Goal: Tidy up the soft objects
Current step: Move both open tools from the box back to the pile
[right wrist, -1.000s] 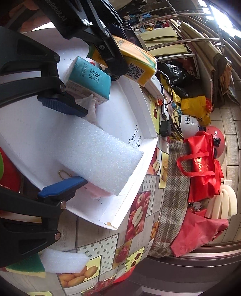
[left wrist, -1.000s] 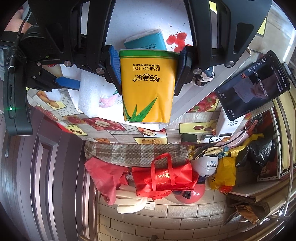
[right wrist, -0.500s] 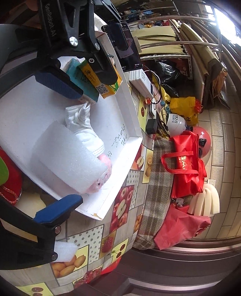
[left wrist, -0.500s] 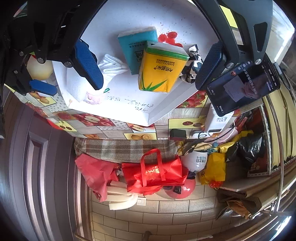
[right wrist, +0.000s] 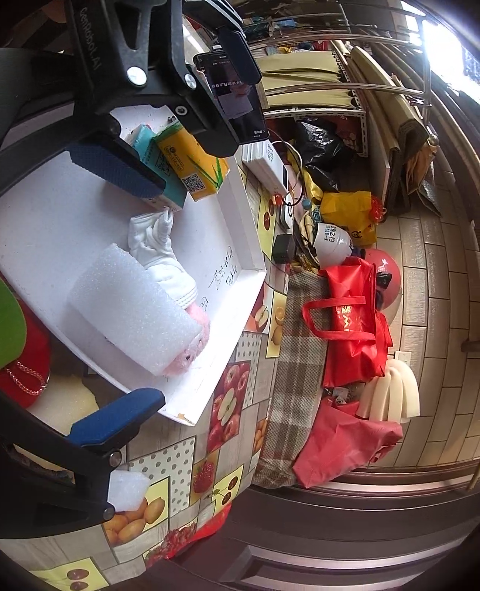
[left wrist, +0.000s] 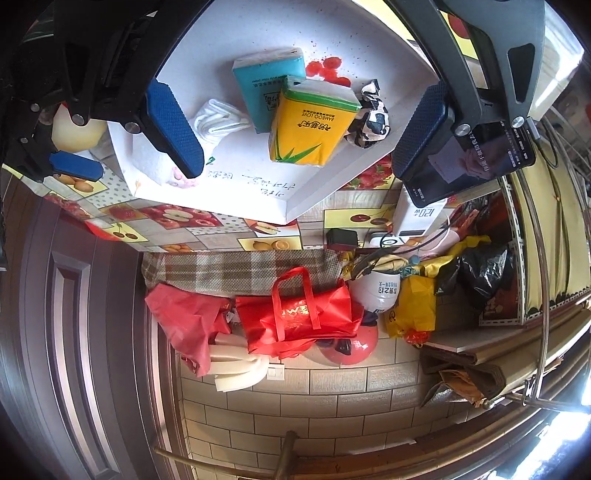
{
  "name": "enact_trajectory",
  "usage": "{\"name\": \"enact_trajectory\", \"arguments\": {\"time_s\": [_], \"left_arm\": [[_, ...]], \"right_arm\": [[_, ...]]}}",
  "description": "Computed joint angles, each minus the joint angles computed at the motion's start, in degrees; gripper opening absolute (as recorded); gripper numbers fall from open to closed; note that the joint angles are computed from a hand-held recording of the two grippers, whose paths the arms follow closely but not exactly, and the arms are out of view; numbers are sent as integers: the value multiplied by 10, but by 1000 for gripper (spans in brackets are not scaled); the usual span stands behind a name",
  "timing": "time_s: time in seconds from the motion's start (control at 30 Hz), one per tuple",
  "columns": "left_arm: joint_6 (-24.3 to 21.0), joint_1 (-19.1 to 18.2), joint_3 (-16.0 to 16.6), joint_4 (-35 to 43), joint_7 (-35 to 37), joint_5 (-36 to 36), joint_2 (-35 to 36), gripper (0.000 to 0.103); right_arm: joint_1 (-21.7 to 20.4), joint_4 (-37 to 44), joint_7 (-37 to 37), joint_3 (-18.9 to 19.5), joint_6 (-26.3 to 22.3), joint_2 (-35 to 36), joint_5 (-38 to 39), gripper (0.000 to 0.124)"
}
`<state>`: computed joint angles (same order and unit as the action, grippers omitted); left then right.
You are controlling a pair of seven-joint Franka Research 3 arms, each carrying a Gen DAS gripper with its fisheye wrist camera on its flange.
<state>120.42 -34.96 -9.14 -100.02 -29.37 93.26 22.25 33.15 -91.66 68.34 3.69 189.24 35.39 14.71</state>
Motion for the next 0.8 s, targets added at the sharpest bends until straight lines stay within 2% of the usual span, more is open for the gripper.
{"name": "enact_trajectory", "arguments": {"time_s": [0.1,0.23,0.4,0.47,0.53,0.6,0.7,0.77,0.8], "left_arm": [[-4,-2,0,-3,-4,4,-1,103],[-13,-3,-1,-4,-17,4,-2,103],[-27,-6,-4,-8,-27,0,-4,103],[-31,-8,-5,-7,-24,-3,-3,103],[-31,-9,-6,-6,-20,-4,-2,103],[-28,-10,-7,-7,-18,-3,-3,103],[-10,-10,-7,-10,-19,8,-6,103],[18,-7,-8,-14,-27,27,-9,103],[28,-6,-10,-13,-26,34,-8,103]], "right_arm": [[-42,-22,-3,49,33,-8,-4,103],[-71,-50,2,83,70,-18,-16,103],[-106,-66,19,118,80,-23,-43,103],[-139,-79,36,148,83,-27,-60,103],[-195,-108,64,198,104,-34,-95,103],[-242,-142,96,231,127,-46,-133,103],[-273,-187,124,230,145,-74,-169,103],[-251,-213,126,187,175,-95,-148,103],[-255,-223,136,178,184,-102,-152,103]]}}
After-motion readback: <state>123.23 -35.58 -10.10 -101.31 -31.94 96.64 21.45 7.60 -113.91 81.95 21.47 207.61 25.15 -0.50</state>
